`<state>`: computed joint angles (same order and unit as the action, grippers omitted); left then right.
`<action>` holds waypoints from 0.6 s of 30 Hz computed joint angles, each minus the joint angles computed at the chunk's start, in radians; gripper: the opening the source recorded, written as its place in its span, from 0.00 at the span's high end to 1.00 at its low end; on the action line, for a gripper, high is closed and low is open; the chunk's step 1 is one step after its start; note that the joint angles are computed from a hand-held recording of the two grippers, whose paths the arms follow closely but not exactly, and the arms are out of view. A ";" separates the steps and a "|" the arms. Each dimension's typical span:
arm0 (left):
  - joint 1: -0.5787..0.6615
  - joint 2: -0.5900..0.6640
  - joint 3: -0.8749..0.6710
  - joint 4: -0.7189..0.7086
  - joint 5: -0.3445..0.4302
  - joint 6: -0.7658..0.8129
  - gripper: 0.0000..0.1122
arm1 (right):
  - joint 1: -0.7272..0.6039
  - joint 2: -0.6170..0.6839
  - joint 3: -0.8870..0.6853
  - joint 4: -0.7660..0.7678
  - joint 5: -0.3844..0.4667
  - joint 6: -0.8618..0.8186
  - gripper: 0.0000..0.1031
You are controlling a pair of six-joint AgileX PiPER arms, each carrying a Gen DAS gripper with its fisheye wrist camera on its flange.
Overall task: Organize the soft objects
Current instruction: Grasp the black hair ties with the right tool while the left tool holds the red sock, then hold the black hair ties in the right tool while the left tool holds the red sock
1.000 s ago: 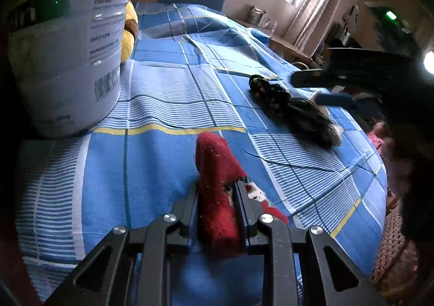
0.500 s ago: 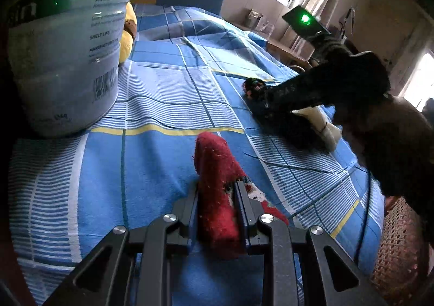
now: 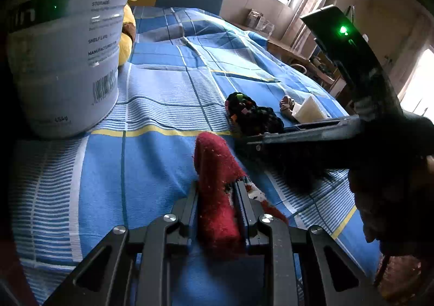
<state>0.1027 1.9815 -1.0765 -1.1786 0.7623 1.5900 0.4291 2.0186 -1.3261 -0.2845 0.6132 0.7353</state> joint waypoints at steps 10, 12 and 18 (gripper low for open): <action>0.001 -0.001 0.000 0.001 -0.001 -0.001 0.76 | 0.009 -0.058 0.072 -0.080 -0.001 0.001 0.63; 0.000 -0.002 0.000 0.002 -0.004 -0.001 0.76 | 0.029 -0.068 0.083 -0.084 0.005 0.032 0.63; -0.002 -0.009 0.007 0.006 -0.009 -0.004 0.79 | 0.015 -0.001 0.016 -0.086 -0.012 0.017 0.62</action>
<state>0.1009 1.9723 -1.0691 -1.1730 0.7536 1.5859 0.4437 2.0175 -1.3098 -0.3710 0.6015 0.7521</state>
